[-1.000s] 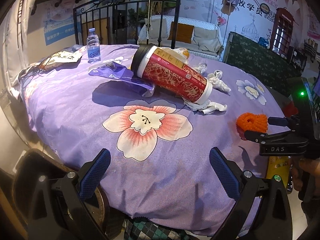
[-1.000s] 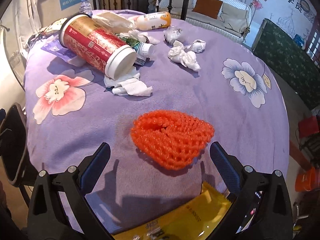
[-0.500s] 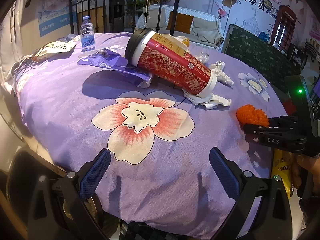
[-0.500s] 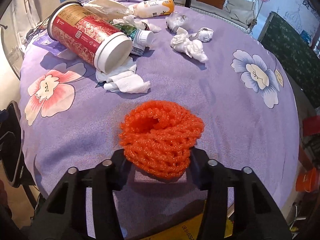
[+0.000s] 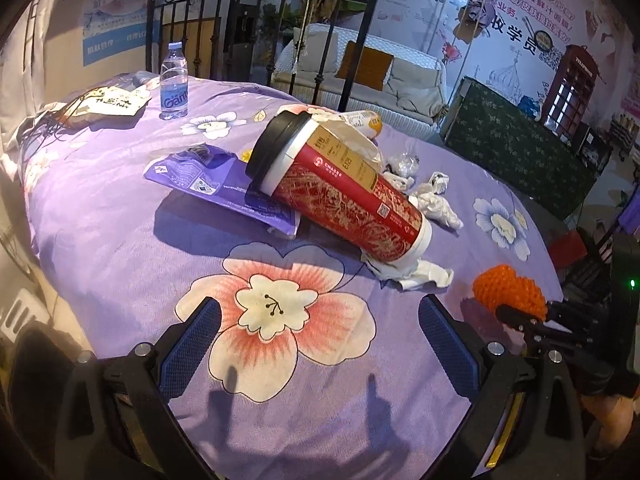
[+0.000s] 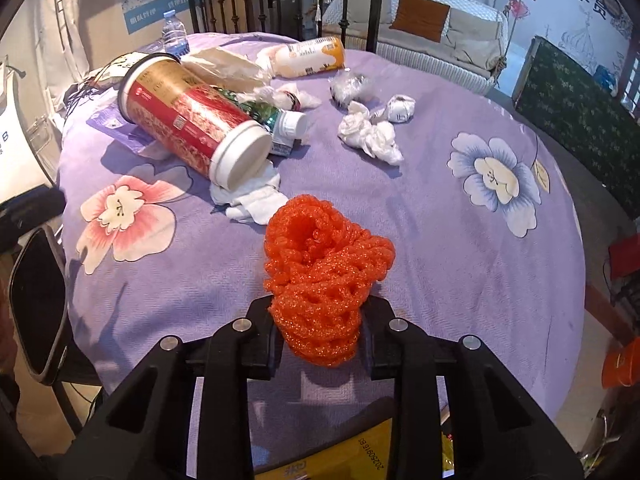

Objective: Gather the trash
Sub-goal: 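Grasp the purple snack bag with the left gripper while the right holds the net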

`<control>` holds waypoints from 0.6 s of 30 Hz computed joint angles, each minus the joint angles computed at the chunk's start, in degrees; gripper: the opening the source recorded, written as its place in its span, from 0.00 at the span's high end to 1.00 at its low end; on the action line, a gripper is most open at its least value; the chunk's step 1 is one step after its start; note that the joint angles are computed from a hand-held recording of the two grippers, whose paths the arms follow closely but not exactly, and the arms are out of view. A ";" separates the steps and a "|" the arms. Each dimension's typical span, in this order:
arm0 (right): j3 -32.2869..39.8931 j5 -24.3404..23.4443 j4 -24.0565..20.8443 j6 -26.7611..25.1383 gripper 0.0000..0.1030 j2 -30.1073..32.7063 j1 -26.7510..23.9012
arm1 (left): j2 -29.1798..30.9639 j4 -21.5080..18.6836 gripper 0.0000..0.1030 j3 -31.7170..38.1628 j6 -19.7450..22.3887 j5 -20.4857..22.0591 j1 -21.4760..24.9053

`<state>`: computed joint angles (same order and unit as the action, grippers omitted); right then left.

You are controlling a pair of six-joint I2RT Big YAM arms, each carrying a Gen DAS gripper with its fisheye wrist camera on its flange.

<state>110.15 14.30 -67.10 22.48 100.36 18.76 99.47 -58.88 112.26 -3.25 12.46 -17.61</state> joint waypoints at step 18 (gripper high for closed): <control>-4.11 1.65 5.53 0.06 0.71 -4.44 4.95 | 20.43 -10.60 0.24 28.18 -16.36 -1.83 5.95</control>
